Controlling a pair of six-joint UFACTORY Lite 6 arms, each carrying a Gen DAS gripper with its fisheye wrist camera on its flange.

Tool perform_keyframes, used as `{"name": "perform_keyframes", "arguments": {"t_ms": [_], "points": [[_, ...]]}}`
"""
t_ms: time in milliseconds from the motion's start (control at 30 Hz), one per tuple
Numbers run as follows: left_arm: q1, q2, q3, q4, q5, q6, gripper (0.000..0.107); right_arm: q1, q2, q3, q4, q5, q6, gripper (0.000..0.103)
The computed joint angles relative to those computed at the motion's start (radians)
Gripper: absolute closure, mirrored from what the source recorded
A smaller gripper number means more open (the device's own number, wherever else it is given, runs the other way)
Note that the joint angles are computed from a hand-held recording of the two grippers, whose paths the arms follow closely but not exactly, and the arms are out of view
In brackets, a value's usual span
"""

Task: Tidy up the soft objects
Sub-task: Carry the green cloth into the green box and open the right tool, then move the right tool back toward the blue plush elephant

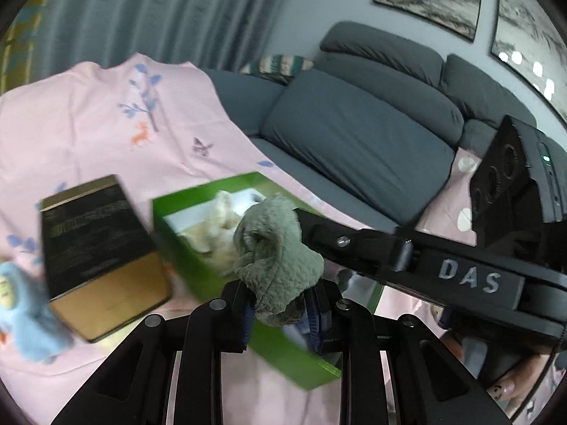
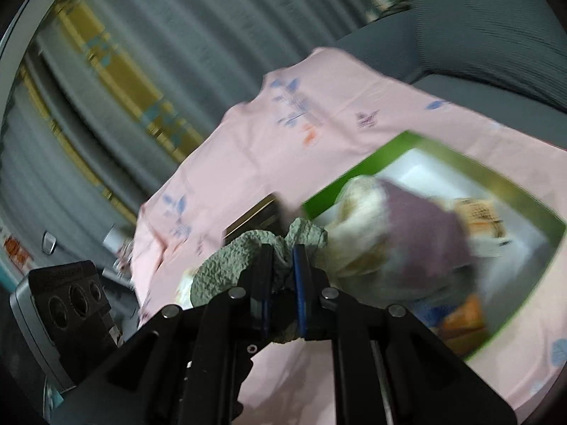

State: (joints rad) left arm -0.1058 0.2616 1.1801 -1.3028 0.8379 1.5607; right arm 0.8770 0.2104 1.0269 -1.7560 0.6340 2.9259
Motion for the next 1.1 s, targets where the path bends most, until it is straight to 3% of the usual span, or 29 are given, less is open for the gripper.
{"name": "perform_keyframes", "arguments": {"t_ms": [267, 567, 633, 700, 767, 967, 1033, 1100], "points": [[-0.175, 0.125, 0.113, -0.001, -0.132, -0.079, 0.082, -0.053, -0.133, -0.205, 0.055, 0.079, 0.079, 0.092], [-0.236, 0.208, 0.169, 0.017, -0.205, -0.133, 0.082, -0.161, -0.109, -0.252, 0.031, -0.024, 0.145, 0.092], [-0.244, 0.206, 0.164, 0.026, -0.222, -0.140, 0.071, -0.161, -0.111, -0.254, 0.022, -0.028, 0.158, 0.090], [-0.245, 0.195, 0.152, 0.039, -0.225, -0.149, 0.046, -0.152, -0.120, -0.258, 0.030, -0.018, 0.150, 0.089], [-0.226, 0.168, 0.126, 0.036, -0.196, -0.142, 0.034, -0.136, -0.127, -0.257, 0.050, -0.002, 0.130, 0.089], [-0.130, 0.058, 0.036, -0.007, -0.115, -0.092, 0.024, -0.088, -0.124, -0.212, 0.145, 0.042, 0.021, 0.086], [-0.075, 0.013, 0.006, -0.007, -0.064, -0.077, 0.023, -0.066, -0.115, -0.181, 0.186, 0.065, -0.035, 0.079], [-0.016, -0.034, -0.024, 0.000, -0.024, -0.070, 0.019, -0.039, -0.103, -0.149, 0.228, 0.099, -0.084, 0.059]]}}
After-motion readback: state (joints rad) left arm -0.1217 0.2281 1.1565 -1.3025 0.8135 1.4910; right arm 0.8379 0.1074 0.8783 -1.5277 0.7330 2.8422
